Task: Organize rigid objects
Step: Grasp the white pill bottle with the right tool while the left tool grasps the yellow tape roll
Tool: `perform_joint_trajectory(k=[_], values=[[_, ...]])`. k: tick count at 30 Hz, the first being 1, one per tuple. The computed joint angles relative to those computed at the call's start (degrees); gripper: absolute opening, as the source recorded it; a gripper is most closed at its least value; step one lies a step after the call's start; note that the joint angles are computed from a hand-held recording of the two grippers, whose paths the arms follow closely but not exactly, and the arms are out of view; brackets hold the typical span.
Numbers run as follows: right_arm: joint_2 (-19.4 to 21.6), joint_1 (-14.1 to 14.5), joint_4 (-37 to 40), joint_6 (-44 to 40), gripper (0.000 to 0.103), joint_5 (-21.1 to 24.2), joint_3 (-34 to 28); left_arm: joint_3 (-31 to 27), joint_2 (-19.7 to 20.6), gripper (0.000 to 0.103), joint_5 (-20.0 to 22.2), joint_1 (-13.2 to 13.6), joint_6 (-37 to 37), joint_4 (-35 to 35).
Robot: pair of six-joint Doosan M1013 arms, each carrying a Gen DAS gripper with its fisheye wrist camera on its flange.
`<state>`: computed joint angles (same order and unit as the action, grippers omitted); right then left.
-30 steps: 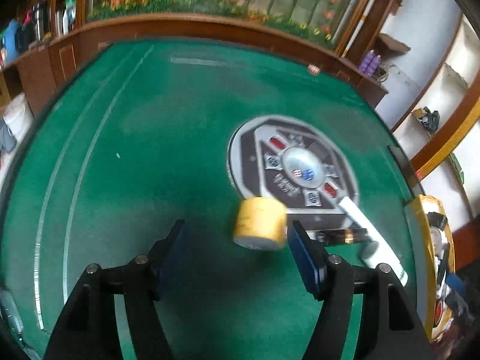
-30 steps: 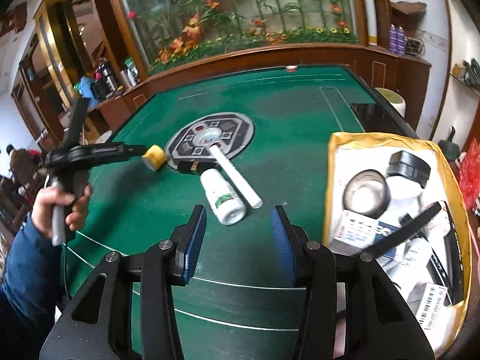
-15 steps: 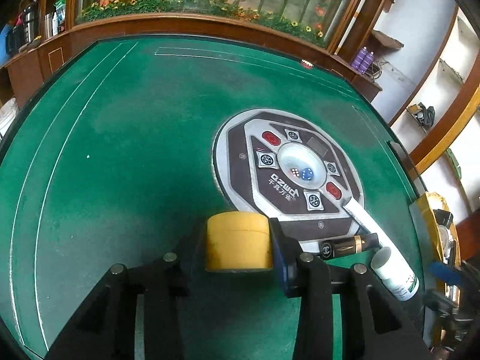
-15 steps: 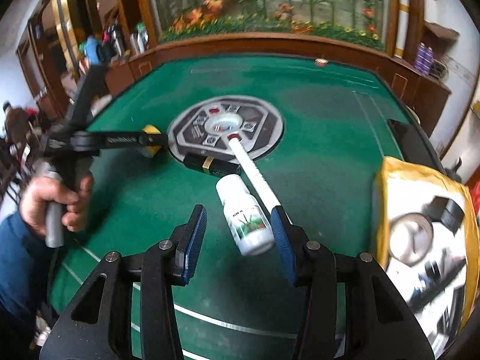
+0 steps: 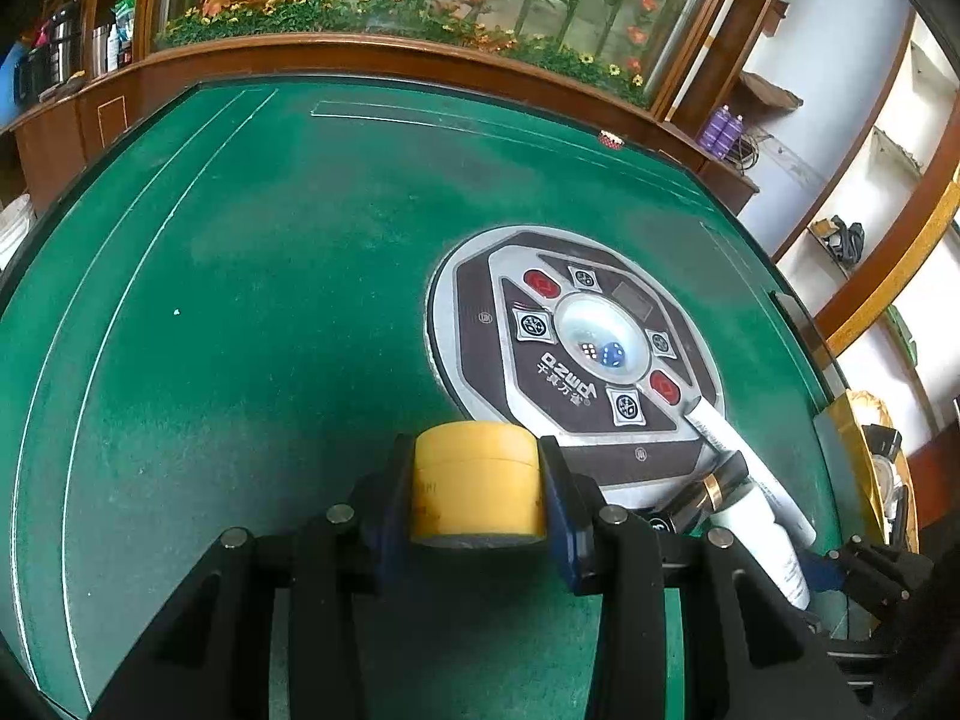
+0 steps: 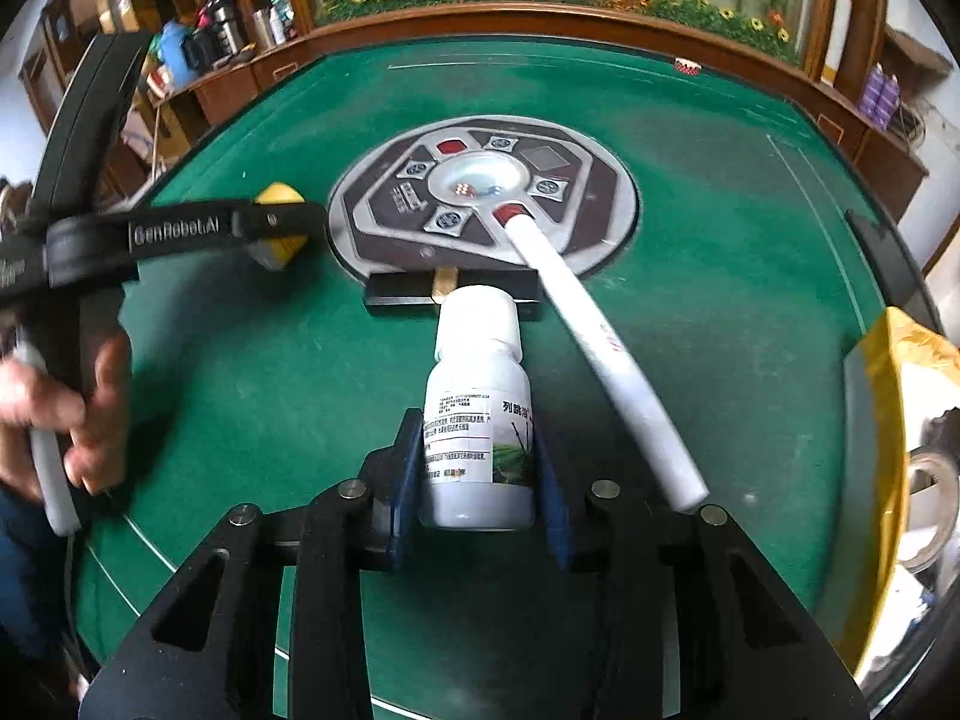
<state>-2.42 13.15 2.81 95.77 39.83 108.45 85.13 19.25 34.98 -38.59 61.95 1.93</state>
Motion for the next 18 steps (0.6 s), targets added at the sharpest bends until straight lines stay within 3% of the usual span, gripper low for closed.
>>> perform_joint_trajectory(k=[8, 11, 18], values=[[-0.06, -1.43, 13.17, -8.95, 0.034, -6.94, 2.08, -0.12, -0.03, 0.04, 0.13, -0.44, -0.96, 1.53], [-0.12, -2.71, 20.21, -15.26, 0.034, -6.94, 2.51, -0.05, -0.24, 0.04, -0.37, -0.75, -0.95, 2.12], [-0.9, -3.58, 27.33, -21.3, 0.034, -8.78, 3.5, 1.0, -1.66, 0.04, -3.5, -1.02, -0.53, 1.75]])
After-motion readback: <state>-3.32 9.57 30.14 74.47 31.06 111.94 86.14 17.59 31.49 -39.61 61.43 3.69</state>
